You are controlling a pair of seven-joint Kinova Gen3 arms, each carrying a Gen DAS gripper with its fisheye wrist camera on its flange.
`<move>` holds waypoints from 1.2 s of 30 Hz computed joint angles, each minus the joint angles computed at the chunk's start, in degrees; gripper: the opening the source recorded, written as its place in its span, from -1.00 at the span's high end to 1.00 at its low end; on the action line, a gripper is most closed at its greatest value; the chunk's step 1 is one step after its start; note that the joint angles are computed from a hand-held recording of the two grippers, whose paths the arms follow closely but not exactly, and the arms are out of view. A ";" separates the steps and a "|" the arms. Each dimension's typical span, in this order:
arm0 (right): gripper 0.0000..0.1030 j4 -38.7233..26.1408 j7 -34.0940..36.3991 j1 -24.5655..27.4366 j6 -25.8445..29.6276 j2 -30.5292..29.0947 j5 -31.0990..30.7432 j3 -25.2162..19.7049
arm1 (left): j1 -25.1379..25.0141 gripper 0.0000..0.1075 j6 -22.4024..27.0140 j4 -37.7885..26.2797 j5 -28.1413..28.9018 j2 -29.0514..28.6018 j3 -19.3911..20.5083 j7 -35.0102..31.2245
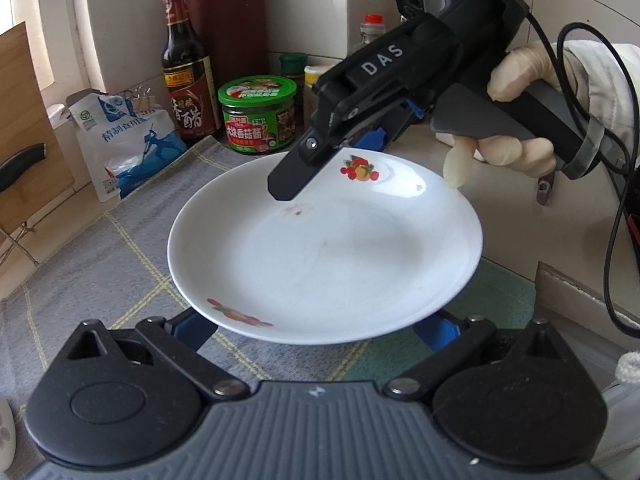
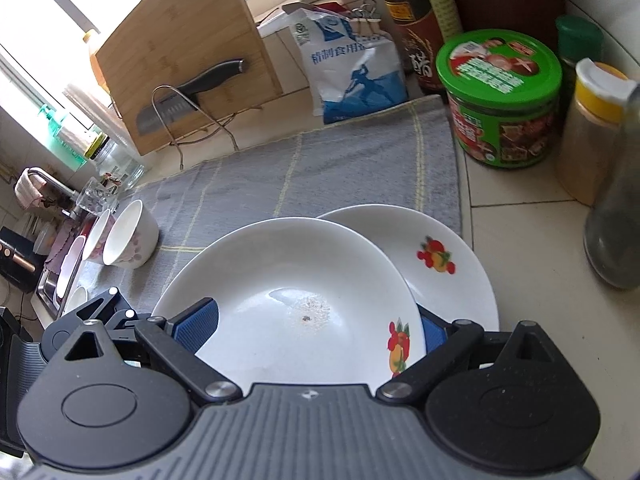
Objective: Organize plates and bowls
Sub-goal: 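Carry the fruit-decal plate with both tools over the plate stack, then lower the plate onto the stack and open both tools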
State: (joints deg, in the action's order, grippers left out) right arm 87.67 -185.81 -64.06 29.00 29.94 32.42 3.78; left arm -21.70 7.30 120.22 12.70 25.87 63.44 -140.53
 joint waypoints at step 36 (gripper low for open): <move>-0.95 2.58 -8.68 -2.29 3.30 -1.85 3.72 -0.15 | 5.91 -0.89 3.85 -3.89 8.05 0.29 -7.42 -7.49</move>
